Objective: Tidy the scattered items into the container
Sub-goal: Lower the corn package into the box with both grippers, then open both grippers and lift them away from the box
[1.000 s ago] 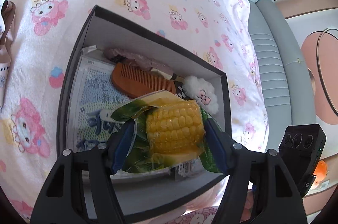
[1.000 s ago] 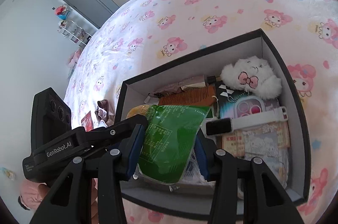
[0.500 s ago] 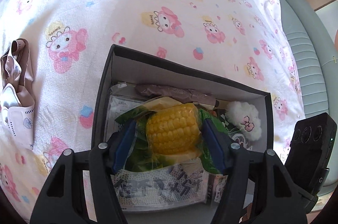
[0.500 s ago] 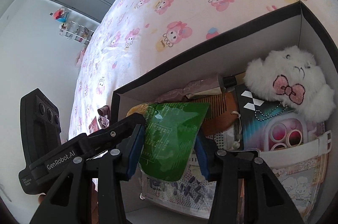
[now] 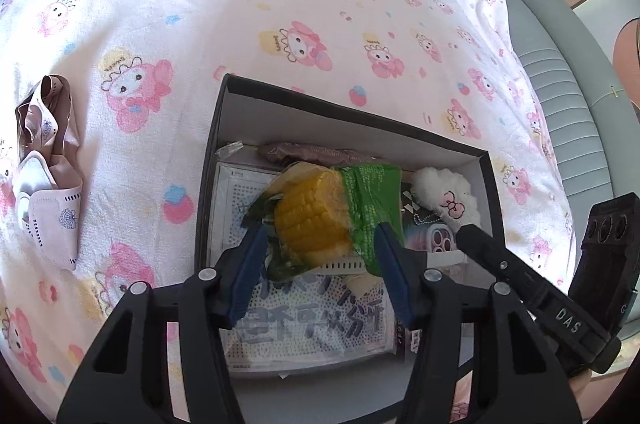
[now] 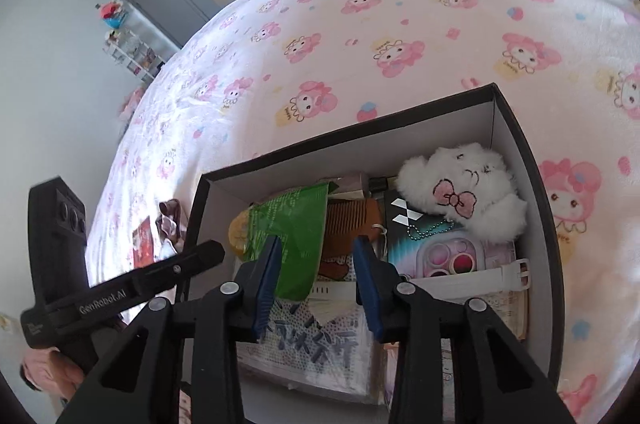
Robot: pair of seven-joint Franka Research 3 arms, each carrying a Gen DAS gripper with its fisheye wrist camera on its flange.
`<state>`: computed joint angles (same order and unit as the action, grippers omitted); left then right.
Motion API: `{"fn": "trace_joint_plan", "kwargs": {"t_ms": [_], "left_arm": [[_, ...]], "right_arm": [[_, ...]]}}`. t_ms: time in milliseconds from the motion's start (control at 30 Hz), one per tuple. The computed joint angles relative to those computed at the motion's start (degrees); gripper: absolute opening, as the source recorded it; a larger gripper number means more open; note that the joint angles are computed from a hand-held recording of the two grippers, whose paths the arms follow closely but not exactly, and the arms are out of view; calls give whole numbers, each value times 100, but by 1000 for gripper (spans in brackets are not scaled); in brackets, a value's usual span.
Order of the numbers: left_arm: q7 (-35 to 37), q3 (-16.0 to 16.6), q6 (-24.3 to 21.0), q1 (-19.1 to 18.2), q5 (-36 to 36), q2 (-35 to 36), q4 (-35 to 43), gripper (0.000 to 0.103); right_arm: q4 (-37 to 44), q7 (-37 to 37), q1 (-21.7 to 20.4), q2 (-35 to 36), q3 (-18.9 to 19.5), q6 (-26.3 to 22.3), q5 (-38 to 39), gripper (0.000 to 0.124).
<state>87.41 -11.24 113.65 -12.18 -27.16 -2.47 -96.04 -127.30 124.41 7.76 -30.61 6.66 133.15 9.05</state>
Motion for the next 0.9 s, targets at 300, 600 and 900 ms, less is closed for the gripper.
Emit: {"fn": "trace_joint_plan", "kwargs": {"t_ms": [300, 600, 900], "left_arm": [[-277, -237, -467, -213, 908, 479, 500, 43], [-73, -218, -159, -76, 507, 392, 259, 39], [242, -63, 925, -167, 905, -671, -274, 84]], "right_arm": [[266, 147, 21, 297, 162, -532, -416, 33], [414, 699, -91, 245, 448, -1073, -1248, 33], [1181, 1280, -66, 218, 829, -1828, -2092, 52]]}}
